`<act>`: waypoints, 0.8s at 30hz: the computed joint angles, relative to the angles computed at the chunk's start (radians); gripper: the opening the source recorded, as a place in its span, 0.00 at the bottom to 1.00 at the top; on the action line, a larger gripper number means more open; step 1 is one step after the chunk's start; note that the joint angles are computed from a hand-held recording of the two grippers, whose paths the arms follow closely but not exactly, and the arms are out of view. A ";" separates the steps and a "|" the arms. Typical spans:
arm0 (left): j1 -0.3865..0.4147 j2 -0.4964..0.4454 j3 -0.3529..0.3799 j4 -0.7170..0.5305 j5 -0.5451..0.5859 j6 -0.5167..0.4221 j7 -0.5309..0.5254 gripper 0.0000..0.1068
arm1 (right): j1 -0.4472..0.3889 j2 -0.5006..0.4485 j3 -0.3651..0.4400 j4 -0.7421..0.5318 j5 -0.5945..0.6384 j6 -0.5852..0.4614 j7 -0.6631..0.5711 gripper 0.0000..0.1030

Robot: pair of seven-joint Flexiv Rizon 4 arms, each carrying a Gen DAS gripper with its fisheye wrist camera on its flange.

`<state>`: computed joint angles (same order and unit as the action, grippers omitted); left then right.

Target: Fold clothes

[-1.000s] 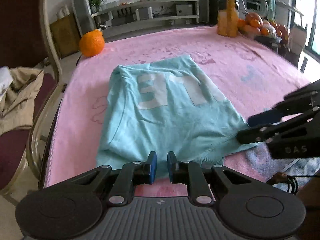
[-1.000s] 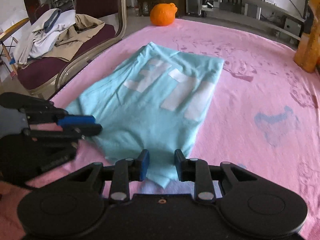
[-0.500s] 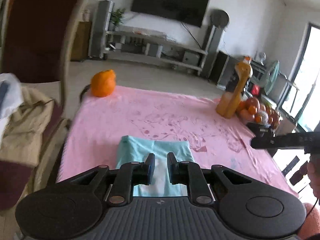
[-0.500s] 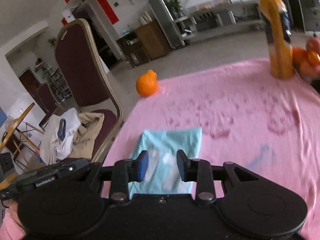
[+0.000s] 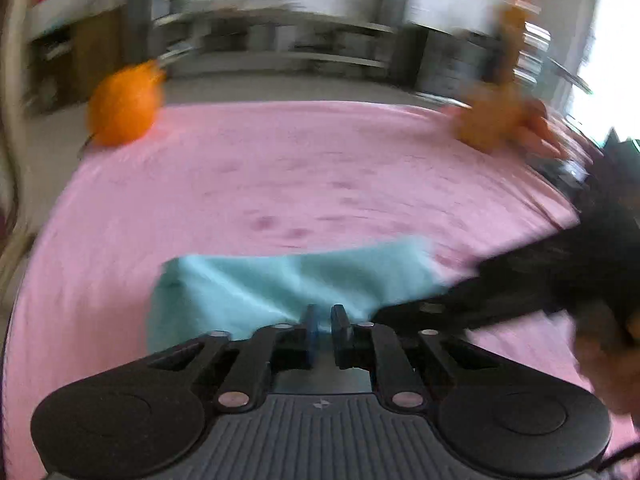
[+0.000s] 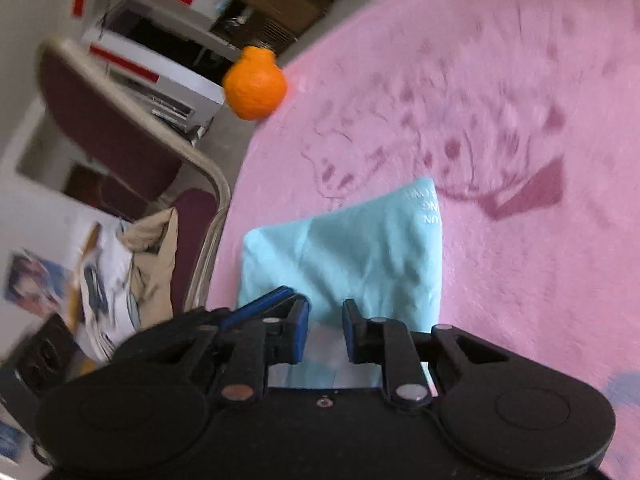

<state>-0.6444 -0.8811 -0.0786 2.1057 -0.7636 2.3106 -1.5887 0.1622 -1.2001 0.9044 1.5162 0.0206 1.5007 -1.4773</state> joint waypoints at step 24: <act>-0.157 0.262 -0.300 0.271 -0.827 0.289 0.016 0.07 | 0.077 0.397 -0.261 0.496 0.179 0.614 0.251 0.16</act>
<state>-0.8012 -0.6194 -0.3789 2.3764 -1.5909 2.6000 -1.5732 0.2394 -0.8033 0.6439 2.0127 0.1999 2.1150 -1.2262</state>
